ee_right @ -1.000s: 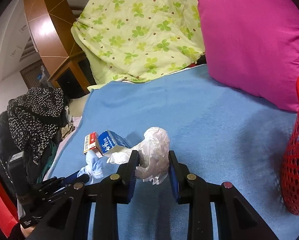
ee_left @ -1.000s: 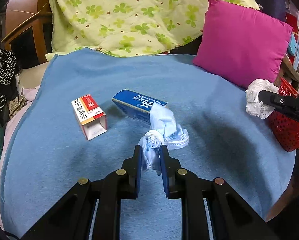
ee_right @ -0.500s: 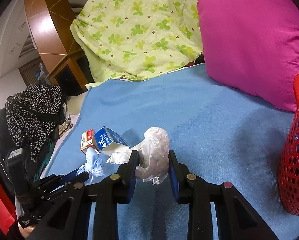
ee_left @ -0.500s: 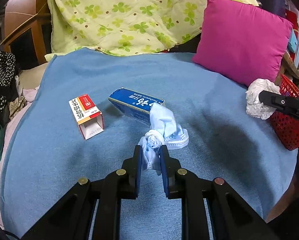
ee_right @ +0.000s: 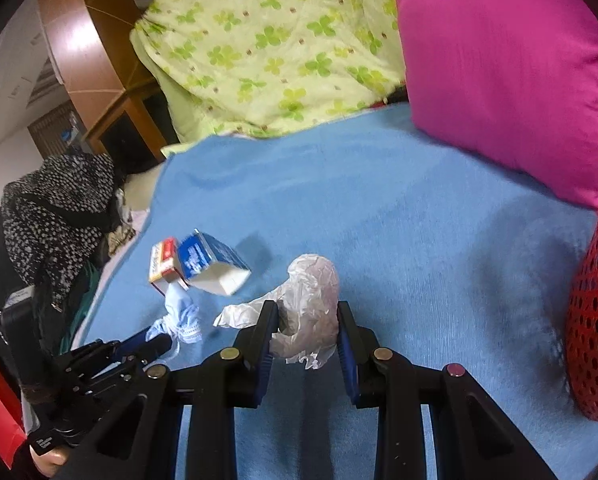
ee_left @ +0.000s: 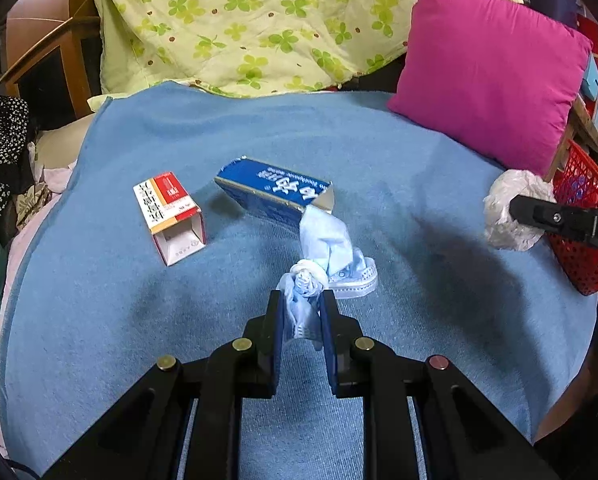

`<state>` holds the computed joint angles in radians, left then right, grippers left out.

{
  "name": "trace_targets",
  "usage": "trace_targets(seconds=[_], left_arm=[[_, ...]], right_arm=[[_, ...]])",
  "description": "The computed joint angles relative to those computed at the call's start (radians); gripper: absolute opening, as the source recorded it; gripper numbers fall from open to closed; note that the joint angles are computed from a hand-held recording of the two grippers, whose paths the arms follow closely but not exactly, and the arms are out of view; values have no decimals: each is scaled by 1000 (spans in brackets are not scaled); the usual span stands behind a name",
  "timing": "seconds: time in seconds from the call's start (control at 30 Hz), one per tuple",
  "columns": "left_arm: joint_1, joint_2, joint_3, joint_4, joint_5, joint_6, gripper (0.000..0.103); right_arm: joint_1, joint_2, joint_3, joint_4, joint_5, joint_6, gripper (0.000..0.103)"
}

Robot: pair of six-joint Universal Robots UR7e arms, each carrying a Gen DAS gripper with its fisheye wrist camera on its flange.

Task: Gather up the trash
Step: 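Lift the white tissue toward the red wastebasket with the right tool while the left tool holds the mask, then lower the white tissue into the red wastebasket with the right tool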

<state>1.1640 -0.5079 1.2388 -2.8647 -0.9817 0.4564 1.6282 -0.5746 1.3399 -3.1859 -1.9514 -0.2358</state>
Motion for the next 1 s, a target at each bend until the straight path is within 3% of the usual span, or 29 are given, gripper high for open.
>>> trace_targets(seconds=[0.37,1.0], left_arm=[[-3,2,4,4,7,3,19],[-54,-31,81,-98,10,41,19]], right_arm=[[-2,-7,10,-2,-8,11,31],[-7,-56,89,-124,-3,10,31]])
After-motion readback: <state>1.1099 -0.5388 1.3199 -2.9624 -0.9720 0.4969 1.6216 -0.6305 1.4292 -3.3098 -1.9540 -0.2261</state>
